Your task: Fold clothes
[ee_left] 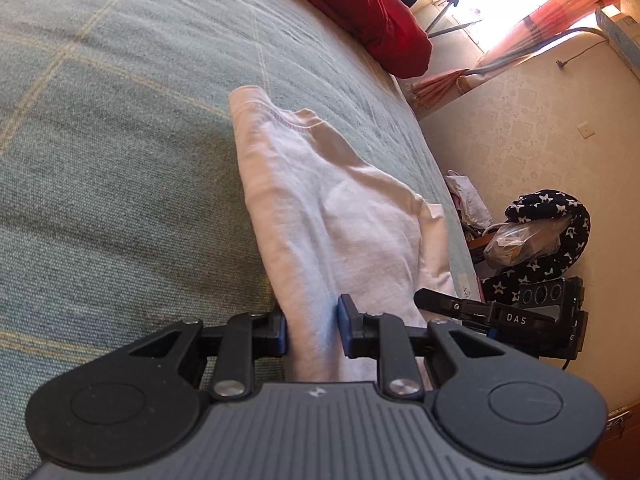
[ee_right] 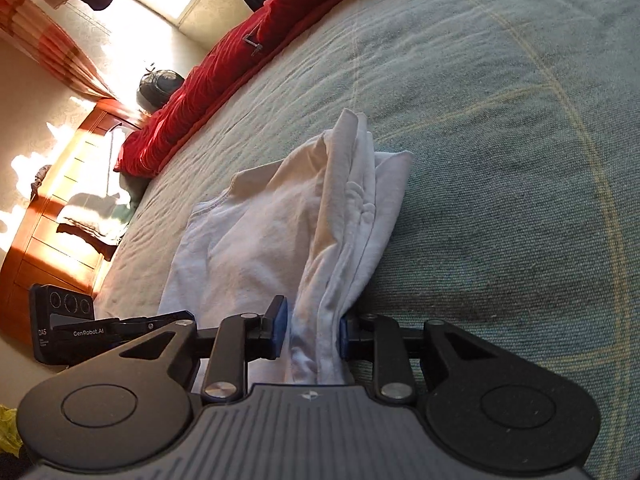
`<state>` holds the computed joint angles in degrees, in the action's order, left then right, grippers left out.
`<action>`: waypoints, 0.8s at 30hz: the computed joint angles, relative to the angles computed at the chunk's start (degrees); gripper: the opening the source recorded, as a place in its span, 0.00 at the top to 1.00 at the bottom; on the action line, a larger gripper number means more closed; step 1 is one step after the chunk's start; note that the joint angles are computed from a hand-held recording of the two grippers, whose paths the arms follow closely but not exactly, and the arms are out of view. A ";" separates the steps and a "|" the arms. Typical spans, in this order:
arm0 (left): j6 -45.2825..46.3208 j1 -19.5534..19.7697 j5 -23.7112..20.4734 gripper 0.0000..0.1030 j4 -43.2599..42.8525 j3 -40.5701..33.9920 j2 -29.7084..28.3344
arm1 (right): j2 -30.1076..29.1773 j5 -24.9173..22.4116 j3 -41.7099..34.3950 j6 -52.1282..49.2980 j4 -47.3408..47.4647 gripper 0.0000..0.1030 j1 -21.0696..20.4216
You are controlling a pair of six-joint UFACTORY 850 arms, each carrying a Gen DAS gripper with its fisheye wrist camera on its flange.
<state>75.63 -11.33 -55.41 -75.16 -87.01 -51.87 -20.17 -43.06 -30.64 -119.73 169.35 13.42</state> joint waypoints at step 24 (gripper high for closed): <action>13.30 10.07 0.06 0.83 -4.69 10.12 12.14 | 1.53 12.54 -15.57 -8.74 3.99 0.69 12.80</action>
<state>88.93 -1.26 -55.35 -79.85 -76.89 -39.73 -18.64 -30.52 -46.21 -128.46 173.35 26.22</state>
